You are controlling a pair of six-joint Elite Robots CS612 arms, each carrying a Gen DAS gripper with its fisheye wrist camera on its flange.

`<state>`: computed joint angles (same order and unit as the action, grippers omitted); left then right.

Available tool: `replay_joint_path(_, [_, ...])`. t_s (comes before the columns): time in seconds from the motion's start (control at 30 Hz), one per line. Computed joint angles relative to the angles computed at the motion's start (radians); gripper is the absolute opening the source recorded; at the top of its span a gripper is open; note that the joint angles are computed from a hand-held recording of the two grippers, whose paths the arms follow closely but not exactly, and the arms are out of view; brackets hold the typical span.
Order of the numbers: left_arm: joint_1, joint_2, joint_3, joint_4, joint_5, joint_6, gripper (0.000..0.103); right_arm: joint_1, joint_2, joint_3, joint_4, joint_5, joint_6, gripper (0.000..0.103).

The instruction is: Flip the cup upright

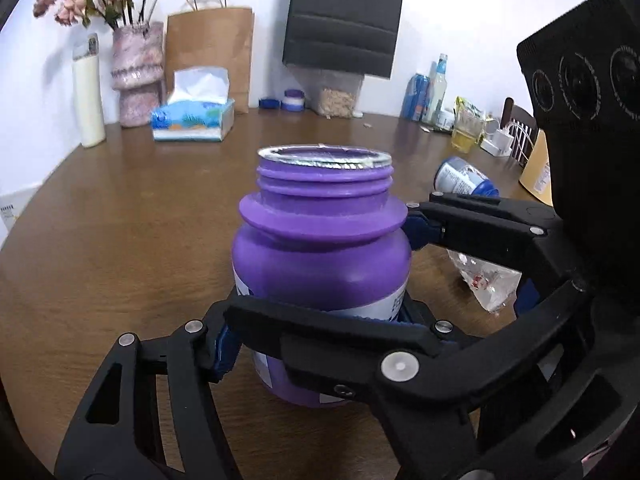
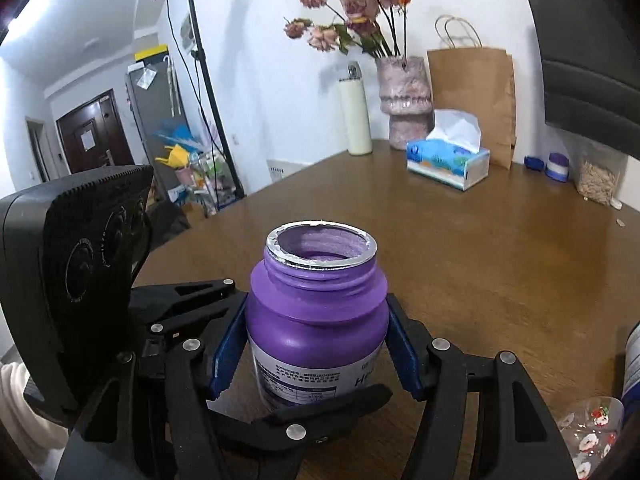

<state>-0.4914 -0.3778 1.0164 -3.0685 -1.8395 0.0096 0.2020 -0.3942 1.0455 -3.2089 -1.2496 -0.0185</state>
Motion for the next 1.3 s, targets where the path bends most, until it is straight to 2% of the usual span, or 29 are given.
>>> replay_joint_path(0.1, [-0.007, -0.010, 0.005, 0.081, 0.007, 0.029, 0.069, 0.006, -0.012, 0.019, 0.030, -0.073, -0.043, 0.068])
replay_joint_path(0.13, [-0.009, -0.014, 0.010, 0.094, 0.011, 0.030, 0.078, 0.004, -0.015, 0.026, 0.040, -0.069, -0.045, 0.068])
replay_joint_path(0.27, [-0.013, -0.029, 0.034, 0.096, 0.032, 0.021, 0.088, 0.001, -0.022, 0.055, 0.022, -0.089, -0.037, 0.071])
replay_joint_path(0.4, [-0.018, -0.037, 0.050, 0.089, 0.058, 0.003, 0.091, 0.003, -0.031, 0.074, 0.010, -0.105, -0.050, 0.072])
replay_joint_path(0.43, [-0.020, -0.040, 0.055, 0.084, 0.069, -0.001, 0.093, 0.005, -0.034, 0.078, 0.006, -0.113, -0.053, 0.075])
replay_joint_path(0.47, [-0.022, -0.043, 0.063, 0.071, 0.084, -0.007, 0.097, 0.007, -0.037, 0.084, 0.001, -0.122, -0.054, 0.081])
replay_joint_path(0.53, [-0.028, -0.053, 0.089, 0.024, 0.127, -0.030, 0.099, 0.009, -0.049, 0.108, -0.028, -0.141, -0.045, 0.083])
replay_joint_path(0.6, [-0.030, -0.065, 0.119, -0.025, 0.140, -0.055, 0.099, 0.008, -0.065, 0.143, -0.074, -0.135, -0.038, 0.083])
replay_joint_path(0.73, [-0.036, -0.099, 0.183, -0.098, 0.186, -0.084, 0.101, 0.008, -0.105, 0.222, -0.151, -0.165, -0.028, 0.083])
replay_joint_path(0.8, [-0.038, -0.119, 0.237, -0.194, 0.209, -0.094, 0.103, 0.001, -0.134, 0.283, -0.207, -0.176, -0.013, 0.083])
replay_joint_path(0.9, [-0.045, -0.141, 0.314, -0.342, 0.324, -0.136, 0.103, -0.002, -0.168, 0.357, -0.253, -0.265, -0.003, 0.083])
replay_joint_path(0.97, [-0.047, -0.157, 0.350, -0.373, 0.378, -0.170, 0.103, -0.003, -0.189, 0.409, -0.281, -0.360, 0.023, 0.083])
replay_joint_path(1.03, [-0.047, -0.171, 0.378, -0.399, 0.398, -0.186, 0.103, -0.007, -0.208, 0.450, -0.298, -0.401, 0.069, 0.083])
replay_joint_path(1.17, [-0.056, -0.182, 0.392, -0.418, 0.425, -0.177, 0.103, -0.013, -0.230, 0.521, -0.396, -0.451, 0.090, 0.086])
replay_joint_path(1.23, [-0.070, -0.180, 0.399, -0.457, 0.462, -0.168, 0.103, -0.016, -0.228, 0.522, -0.397, -0.470, 0.113, 0.086])
replay_joint_path(1.3, [-0.078, -0.183, 0.407, -0.482, 0.467, -0.159, 0.103, -0.021, -0.230, 0.519, -0.371, -0.448, 0.146, 0.086])
